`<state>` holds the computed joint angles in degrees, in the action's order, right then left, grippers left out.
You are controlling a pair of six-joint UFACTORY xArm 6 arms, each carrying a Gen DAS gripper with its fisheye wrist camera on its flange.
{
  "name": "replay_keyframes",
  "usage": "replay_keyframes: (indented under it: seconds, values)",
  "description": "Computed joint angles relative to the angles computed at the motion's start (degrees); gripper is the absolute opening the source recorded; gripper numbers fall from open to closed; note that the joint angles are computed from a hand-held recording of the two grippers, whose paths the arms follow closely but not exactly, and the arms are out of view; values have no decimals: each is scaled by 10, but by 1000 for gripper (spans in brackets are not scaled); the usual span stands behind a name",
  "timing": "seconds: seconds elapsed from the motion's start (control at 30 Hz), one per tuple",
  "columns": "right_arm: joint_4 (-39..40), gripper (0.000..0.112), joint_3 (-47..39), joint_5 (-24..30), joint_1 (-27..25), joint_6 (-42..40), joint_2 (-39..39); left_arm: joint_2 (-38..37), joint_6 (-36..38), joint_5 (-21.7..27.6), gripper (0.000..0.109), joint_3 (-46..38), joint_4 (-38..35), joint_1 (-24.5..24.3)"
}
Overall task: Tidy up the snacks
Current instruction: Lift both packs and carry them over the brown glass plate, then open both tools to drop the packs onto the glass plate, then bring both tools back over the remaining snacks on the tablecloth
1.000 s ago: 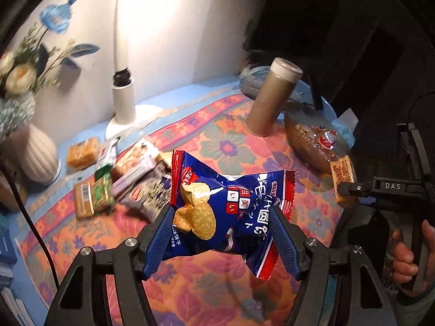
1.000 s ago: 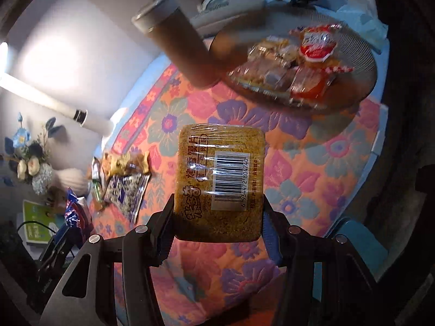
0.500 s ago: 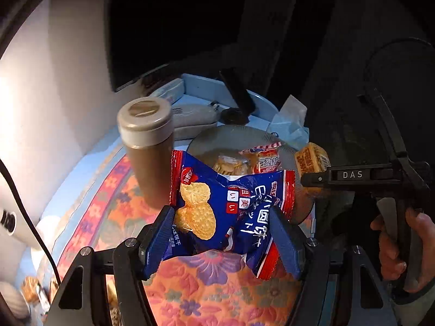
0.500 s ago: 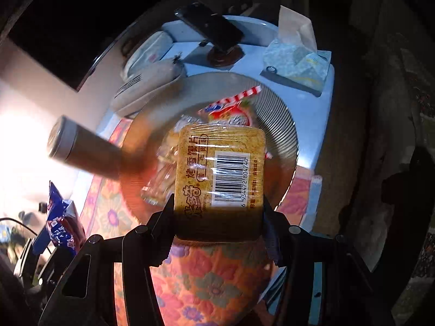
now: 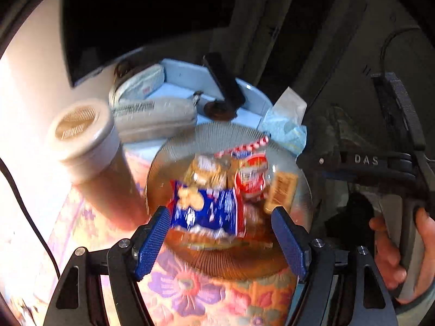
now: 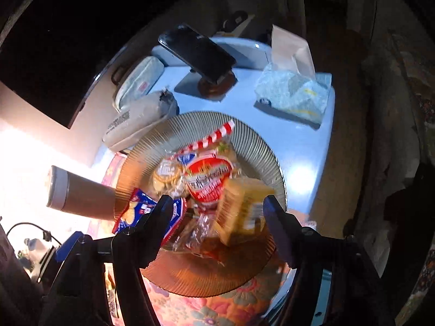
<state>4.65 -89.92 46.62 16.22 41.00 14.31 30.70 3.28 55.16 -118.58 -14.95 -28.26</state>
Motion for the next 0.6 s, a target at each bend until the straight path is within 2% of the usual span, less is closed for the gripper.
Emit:
replay_keyframes:
  seconds: [0.23,0.6]
  values:
    - [60,68,29,-9,3,-35,4,-112,-5,-35,75,178,-5,13]
    - [56,68,17,-10,33,-55,4,-252,-81,-59,75,392,29,48]
